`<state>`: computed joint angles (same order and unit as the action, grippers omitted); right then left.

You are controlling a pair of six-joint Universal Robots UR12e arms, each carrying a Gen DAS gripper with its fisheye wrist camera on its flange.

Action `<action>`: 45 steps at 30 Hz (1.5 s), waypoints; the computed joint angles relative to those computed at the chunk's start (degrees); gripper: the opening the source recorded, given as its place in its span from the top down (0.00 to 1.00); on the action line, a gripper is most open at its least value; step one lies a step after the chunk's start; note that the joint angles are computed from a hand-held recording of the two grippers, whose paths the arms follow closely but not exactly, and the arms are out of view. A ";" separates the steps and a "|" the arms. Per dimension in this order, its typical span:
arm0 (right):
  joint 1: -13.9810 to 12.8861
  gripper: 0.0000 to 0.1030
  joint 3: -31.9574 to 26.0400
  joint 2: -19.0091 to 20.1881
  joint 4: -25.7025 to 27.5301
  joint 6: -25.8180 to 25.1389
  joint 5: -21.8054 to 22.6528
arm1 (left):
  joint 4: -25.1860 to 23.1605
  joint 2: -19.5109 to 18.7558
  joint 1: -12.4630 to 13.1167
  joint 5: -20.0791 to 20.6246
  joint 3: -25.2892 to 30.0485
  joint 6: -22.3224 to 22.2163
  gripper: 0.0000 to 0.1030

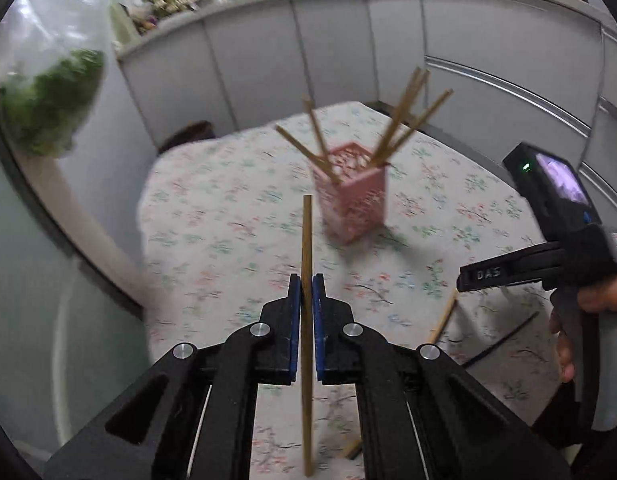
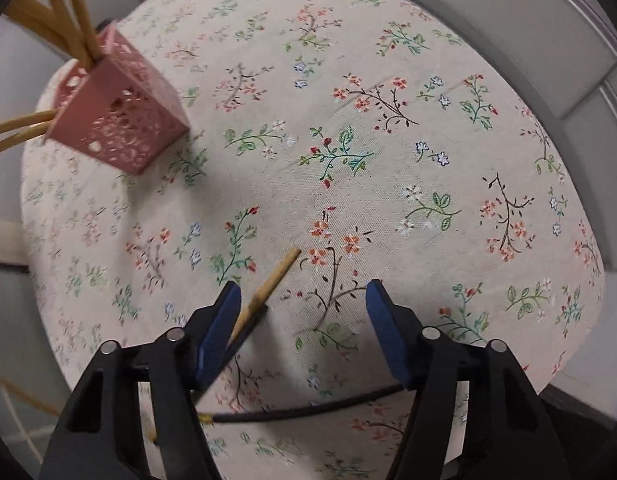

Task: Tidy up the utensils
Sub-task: 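Grasp a wooden chopstick upright with the left gripper while the right gripper grasps another, then lower both wooden chopsticks into the pink holder and open both grippers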

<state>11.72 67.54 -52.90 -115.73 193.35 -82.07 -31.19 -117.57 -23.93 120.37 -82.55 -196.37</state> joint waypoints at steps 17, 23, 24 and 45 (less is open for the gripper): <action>0.82 0.91 6.14 -1.70 -13.67 10.62 5.05 | 10.19 3.18 -0.41 3.19 -4.59 -3.49 0.95; -1.83 0.91 16.66 -7.46 -33.39 5.75 14.03 | 14.18 3.90 -0.24 1.54 -5.88 -5.52 0.95; -2.19 0.91 18.26 -8.63 -36.54 4.04 14.79 | 15.27 4.00 -0.29 1.22 -6.04 -5.75 0.95; -8.36 0.95 21.29 -16.35 -53.87 -7.12 23.51 | 21.36 0.94 -0.75 -5.56 4.47 -5.45 0.95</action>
<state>3.37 88.83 -69.25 -169.60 186.23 -58.56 -9.84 -116.64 -24.68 114.81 -78.08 -201.82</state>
